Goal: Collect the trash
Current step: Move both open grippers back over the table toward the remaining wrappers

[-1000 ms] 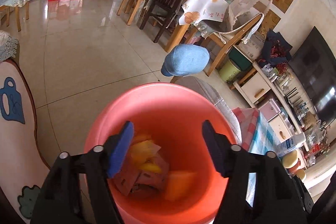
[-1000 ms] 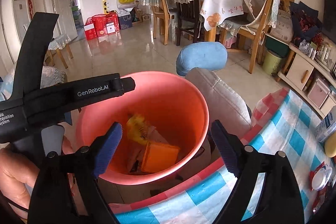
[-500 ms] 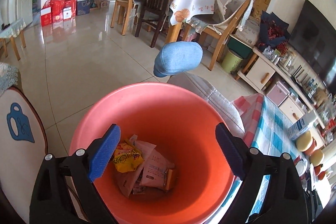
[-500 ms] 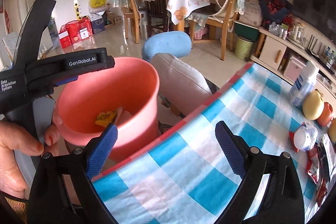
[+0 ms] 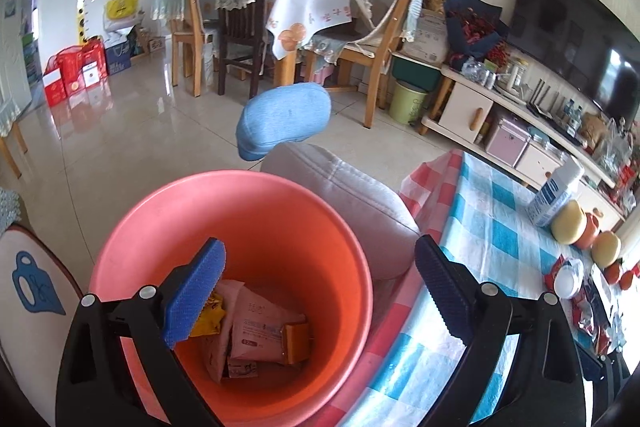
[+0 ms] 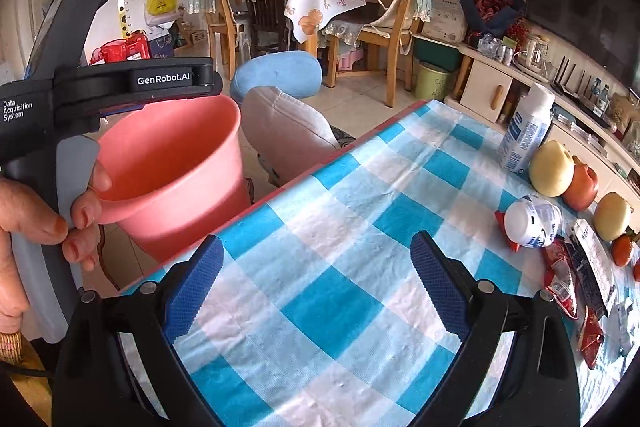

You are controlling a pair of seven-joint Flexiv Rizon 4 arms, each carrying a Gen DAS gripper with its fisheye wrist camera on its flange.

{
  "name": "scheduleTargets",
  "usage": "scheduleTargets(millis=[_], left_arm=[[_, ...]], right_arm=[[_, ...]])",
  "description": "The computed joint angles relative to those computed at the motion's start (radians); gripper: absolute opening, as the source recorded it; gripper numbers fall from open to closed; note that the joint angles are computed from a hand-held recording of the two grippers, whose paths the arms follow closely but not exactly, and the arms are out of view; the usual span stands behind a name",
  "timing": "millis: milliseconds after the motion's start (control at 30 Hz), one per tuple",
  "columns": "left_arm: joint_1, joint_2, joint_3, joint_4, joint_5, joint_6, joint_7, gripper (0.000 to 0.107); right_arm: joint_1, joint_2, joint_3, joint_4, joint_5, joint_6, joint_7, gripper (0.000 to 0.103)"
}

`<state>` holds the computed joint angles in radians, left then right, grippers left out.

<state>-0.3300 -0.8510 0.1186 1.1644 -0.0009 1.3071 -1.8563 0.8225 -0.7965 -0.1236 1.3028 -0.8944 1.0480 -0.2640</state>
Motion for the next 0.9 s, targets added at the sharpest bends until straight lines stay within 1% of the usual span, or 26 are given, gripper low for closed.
scheduleTargets(millis=[100,233,600,900], left_arm=[[-0.021,-0.006,0.009,-0.02,0.019,-0.012,0.012,0.095],[-0.05,-0.017,0.023,-0.054,0.048,-0.037,0.019,0.095],[-0.102,-0.049,0.037,-0.13,0.123,-0.086,0.036,0.095],[-0.14,-0.073,0.037,-0.182,0.173,-0.114,0.069,0.095]], right_arm=[[0.007,0.04,-0.02,0.066,-0.037,0.016,0.044,0.095],[-0.001,0.091,-0.024,0.146,-0.097,0.027,0.109,0.095],[-0.058,0.193,0.029,0.299,-0.263,-0.001,0.25,0.095],[-0.132,0.26,0.074,0.404,-0.403,0.018,0.422,0.096]])
